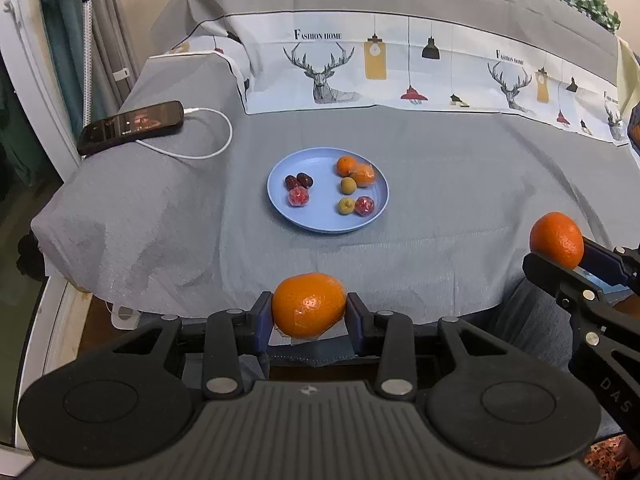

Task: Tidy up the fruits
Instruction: 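Carry both tangerines toward the blue plate, then lower both tangerines onto the blue plate and open both tools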

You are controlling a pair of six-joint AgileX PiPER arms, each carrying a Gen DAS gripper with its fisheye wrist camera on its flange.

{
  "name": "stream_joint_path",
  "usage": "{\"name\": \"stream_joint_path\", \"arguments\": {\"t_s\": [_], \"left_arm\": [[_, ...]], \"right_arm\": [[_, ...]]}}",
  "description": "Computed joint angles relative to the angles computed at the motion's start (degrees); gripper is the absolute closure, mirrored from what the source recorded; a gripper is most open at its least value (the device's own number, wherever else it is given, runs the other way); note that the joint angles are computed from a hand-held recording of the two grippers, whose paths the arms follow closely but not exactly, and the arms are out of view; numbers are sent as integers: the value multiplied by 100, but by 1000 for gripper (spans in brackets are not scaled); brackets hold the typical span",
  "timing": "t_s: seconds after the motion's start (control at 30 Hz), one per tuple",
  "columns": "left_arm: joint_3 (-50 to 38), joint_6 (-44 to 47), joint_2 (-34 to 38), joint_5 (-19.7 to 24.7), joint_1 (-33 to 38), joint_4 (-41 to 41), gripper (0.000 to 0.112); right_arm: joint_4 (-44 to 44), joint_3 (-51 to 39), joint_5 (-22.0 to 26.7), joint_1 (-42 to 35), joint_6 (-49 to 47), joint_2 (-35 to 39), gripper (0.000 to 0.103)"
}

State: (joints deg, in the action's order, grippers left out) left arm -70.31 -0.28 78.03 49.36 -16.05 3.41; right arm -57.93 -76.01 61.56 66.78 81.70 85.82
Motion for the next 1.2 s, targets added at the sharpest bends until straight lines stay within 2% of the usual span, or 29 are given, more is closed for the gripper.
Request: {"name": "stream_joint_path", "arguments": {"t_s": [0.43,0.63,0.93,1.13,1.2], "left_arm": [[-219,272,661,-30,252,-137,70],[-758,382,1285,1,338,-96,70],[-2557,404,2843,406,348,-71,70],[-4381,444,4216,994,290,-118,70],[-5286,446,4830,1349,270,-119,70]], "right_arm": [[842,-296,-563,-611,-743,362,68],[1312,-555,-922,-1097,-1277,693,68],[2176,-1328,-1581,-2020,-2251,1636,68],[3130,-2146,-1878,-2742,-3060,2491,68],[3367,-2458,-1930,-2938,-3272,2808,68]]}}
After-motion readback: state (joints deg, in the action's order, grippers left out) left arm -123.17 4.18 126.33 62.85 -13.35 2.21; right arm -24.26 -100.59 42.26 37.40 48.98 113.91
